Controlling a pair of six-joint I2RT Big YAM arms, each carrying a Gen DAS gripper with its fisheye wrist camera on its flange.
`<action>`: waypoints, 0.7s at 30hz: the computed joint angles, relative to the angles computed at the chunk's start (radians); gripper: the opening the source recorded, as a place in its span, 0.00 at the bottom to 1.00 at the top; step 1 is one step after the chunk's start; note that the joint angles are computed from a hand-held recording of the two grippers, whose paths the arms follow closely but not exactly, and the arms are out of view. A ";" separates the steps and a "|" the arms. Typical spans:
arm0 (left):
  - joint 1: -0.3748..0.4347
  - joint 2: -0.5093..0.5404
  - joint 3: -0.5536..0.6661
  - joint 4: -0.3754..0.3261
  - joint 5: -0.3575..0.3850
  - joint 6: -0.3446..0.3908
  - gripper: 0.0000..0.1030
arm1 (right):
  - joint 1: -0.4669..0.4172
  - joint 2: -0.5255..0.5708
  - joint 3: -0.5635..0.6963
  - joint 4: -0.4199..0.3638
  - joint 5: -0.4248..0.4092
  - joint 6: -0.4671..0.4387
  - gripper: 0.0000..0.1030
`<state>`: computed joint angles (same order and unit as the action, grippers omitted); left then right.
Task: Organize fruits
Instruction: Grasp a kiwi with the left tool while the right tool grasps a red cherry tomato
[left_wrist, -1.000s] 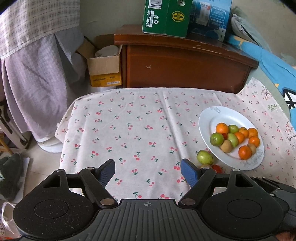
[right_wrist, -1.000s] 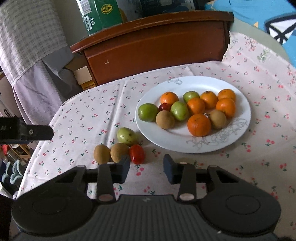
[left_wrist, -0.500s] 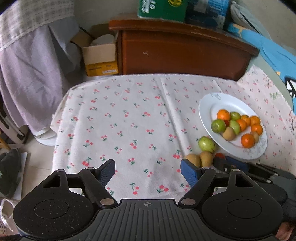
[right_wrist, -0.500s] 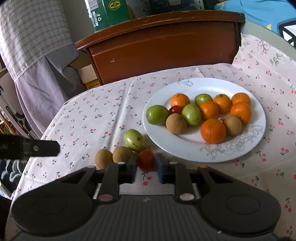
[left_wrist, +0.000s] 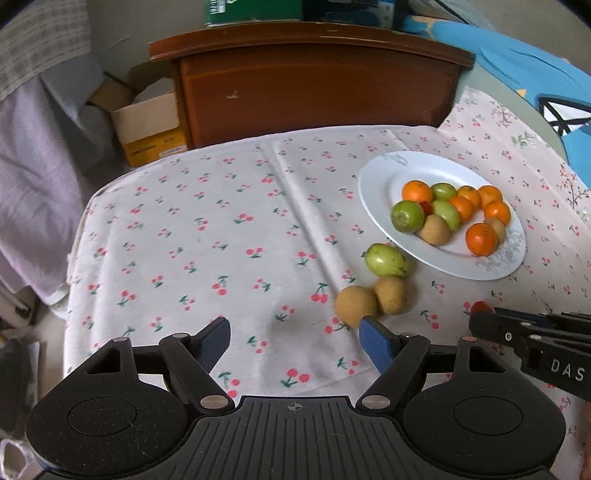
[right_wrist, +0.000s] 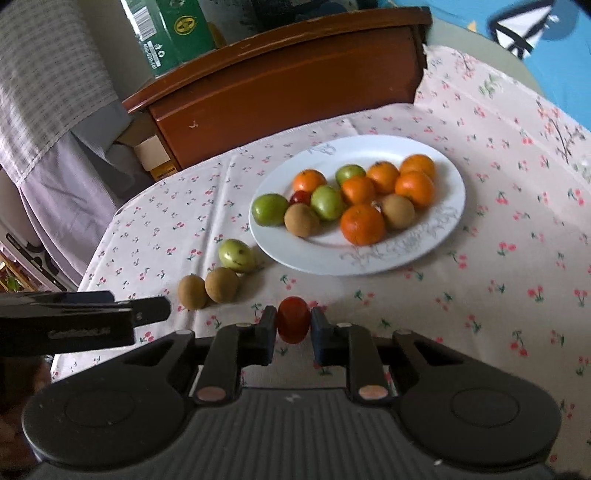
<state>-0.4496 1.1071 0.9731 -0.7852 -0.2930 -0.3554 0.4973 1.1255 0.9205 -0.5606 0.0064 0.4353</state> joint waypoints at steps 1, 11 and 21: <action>-0.001 0.004 -0.004 0.013 0.000 0.011 0.75 | 0.001 0.000 -0.001 -0.002 0.004 -0.002 0.19; -0.003 0.017 -0.043 0.148 0.048 0.125 0.71 | -0.011 0.008 -0.008 0.014 -0.020 0.035 0.19; 0.003 0.031 -0.066 0.214 0.126 0.193 0.45 | -0.009 0.014 -0.013 0.042 -0.018 0.049 0.21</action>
<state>-0.4462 1.1379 0.9073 -0.5710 -0.1666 -0.1626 0.4879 1.1392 0.9073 -0.5182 -0.0121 0.4839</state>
